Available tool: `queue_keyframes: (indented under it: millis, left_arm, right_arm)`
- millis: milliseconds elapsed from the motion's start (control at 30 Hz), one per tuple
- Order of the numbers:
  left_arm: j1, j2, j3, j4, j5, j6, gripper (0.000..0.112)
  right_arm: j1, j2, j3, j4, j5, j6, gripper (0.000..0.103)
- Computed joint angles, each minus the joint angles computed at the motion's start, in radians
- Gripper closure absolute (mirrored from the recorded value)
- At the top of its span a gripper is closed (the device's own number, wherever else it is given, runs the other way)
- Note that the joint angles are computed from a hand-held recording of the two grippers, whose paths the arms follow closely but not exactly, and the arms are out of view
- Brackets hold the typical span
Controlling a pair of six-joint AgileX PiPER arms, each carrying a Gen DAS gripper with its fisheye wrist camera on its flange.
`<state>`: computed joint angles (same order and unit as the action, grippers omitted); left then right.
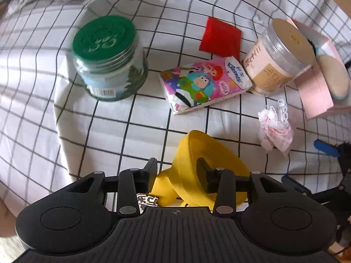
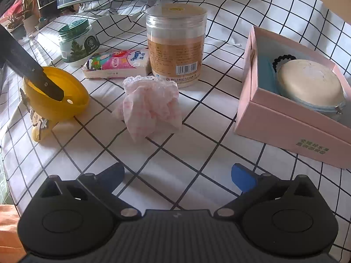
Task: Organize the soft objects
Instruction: 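Grasp the yellow silicone item with the left tool and lift it, then grasp the pink Kleenex tissue pack with the right tool while the left tool holds the yellow item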
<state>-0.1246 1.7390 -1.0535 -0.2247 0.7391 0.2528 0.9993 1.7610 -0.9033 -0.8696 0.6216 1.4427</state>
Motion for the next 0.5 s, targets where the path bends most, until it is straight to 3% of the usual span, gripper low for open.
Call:
queue_keyframes:
  millis: [200, 233, 267, 300, 400, 500]
  left_arm:
    - [0.071, -0.037, 0.102, -0.163, -0.081, 0.013, 0.07]
    - [0.078, -0.047, 0.12, -0.184, -0.1, 0.03, 0.076]
    - [0.072, -0.069, 0.152, -0.164, -0.145, 0.018, 0.092]
    - [0.076, -0.086, 0.177, -0.178, -0.174, 0.046, 0.093]
    - [0.109, -0.169, 0.285, -0.315, -0.274, 0.211, 0.095]
    - [0.204, -0.227, 0.345, -0.534, -0.266, 0.441, 0.096]
  right_arm:
    - [0.015, 0.001, 0.012, -0.043, 0.004, 0.065, 0.0]
    - [0.015, 0.003, 0.008, -0.039, 0.007, 0.063, 0.0]
    - [0.013, 0.006, 0.003, -0.03, 0.008, 0.05, 0.0]
    - [0.008, 0.007, -0.007, -0.007, 0.011, 0.02, 0.0]
    - [-0.034, 0.013, -0.066, 0.157, 0.024, -0.183, 0.0]
    - [-0.029, -0.007, -0.107, 0.177, 0.036, -0.177, 0.001]
